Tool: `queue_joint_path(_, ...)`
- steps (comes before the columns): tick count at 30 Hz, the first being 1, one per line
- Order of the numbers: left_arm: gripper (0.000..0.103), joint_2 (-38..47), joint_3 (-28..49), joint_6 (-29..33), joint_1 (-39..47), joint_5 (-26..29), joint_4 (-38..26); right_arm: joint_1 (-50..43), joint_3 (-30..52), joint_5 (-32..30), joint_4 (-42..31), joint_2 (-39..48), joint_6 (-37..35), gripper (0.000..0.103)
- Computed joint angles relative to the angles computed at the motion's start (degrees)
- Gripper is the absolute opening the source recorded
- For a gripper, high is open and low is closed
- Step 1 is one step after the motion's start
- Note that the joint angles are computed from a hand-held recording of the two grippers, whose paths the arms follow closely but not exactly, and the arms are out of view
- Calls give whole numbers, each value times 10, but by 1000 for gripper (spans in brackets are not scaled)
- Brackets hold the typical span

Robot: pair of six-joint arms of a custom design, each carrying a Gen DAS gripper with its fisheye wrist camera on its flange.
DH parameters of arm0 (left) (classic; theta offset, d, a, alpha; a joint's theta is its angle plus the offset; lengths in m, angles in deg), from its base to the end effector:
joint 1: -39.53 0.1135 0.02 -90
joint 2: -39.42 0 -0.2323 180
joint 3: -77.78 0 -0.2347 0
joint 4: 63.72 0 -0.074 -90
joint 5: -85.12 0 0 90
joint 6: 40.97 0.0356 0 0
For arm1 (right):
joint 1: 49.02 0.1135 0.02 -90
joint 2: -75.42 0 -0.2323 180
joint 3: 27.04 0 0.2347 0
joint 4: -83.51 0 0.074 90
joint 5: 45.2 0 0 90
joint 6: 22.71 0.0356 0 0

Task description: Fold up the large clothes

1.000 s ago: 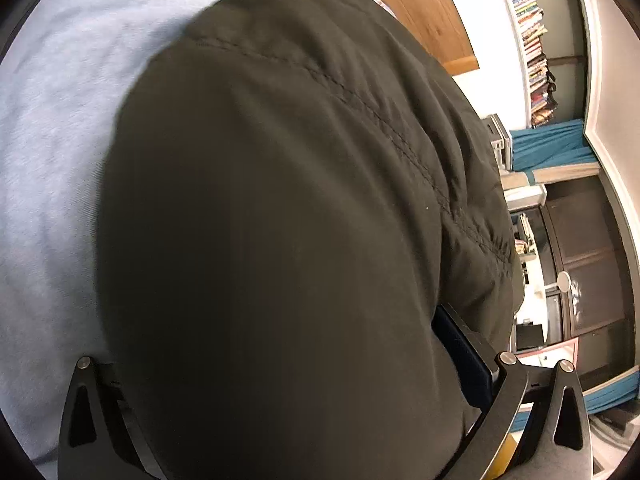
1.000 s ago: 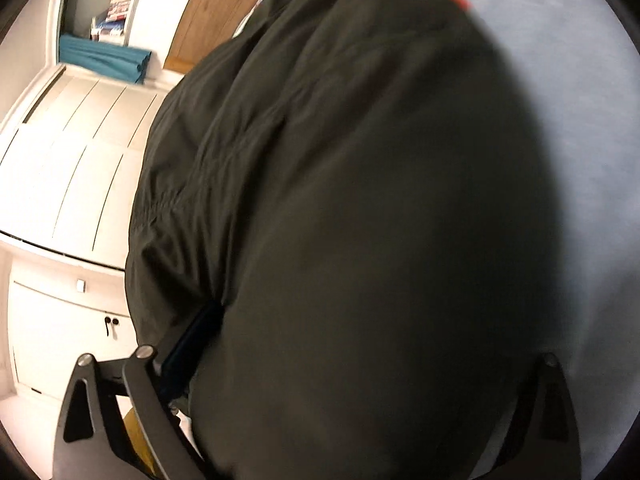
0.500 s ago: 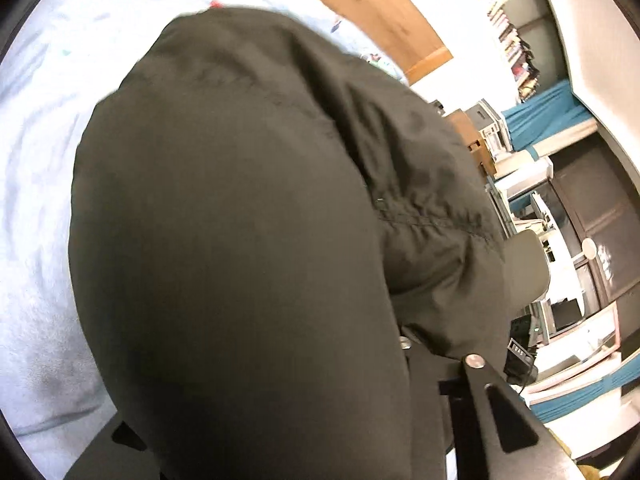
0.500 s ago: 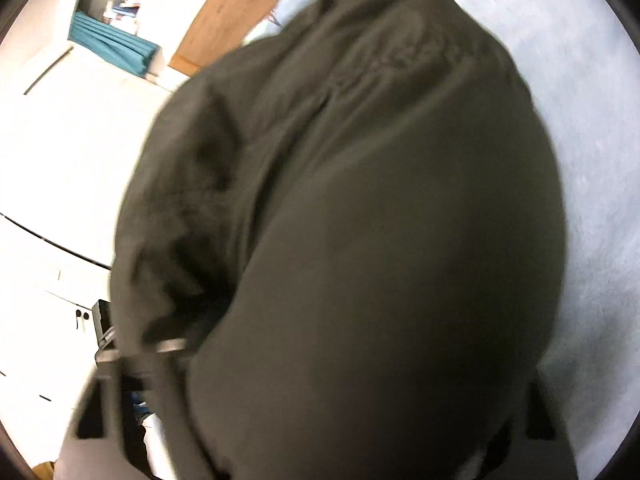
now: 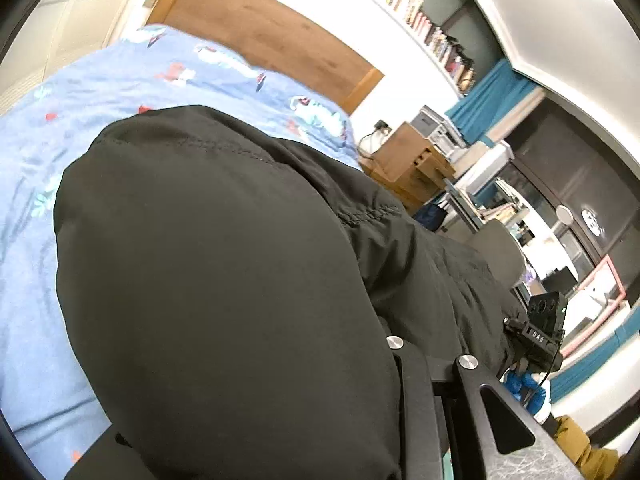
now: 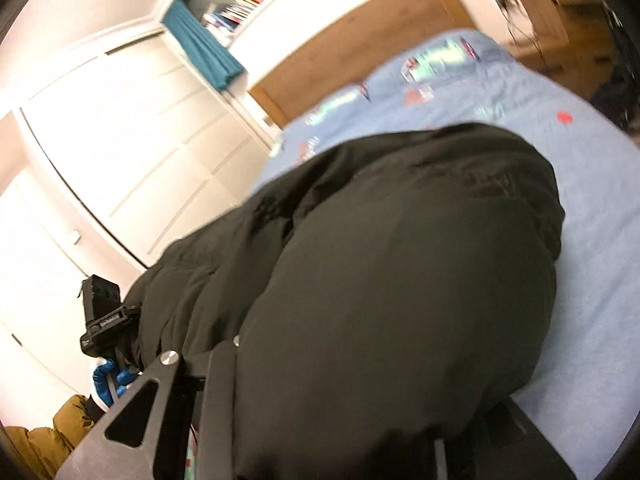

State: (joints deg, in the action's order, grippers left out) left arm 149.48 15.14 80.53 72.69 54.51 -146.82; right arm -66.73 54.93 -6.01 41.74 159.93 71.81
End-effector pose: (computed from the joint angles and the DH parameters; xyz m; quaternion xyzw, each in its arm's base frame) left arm 0.3140 0.1686 0.2722 0.0487 0.8628 -0.3580 0.3536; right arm 0.2954 -0.0654 0.2669 -0.0030 0.8489 0.3525 0.3938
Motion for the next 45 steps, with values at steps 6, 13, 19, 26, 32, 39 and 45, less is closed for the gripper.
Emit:
queue_joint_path(6, 23, -48, -114, 102, 49, -3, -34, -53, -60, -46, -82, -98, -50, 25)
queue_joint_path(13, 28, -68, -296, 105, 65, -117, 98, -89, -192, 18, -129, -124, -146, 27)
queue_joint_path(19, 58, -59, -300, 92, 91, -157, 102, -134, -238, 74, -123, -114, -179, 53)
queue_joint_path(26, 88, -84, -297, 99, 148, -175, 90, -244, -217, 62, -186, -63, -268, 78)
queue_joint_path(32, 93, -127, -296, 133, 213, -191, 66, -341, -183, 68, -275, -75, -375, 84)
queue_joint_path(39, 94, -250, -361, 185, 270, -199, 55, -436, -143, 84, -397, -153, -464, 84)
queue_joint_path(45, 94, -385, -456, 223, 324, -193, 77, -541, -157, 94, -551, -275, -638, 84)
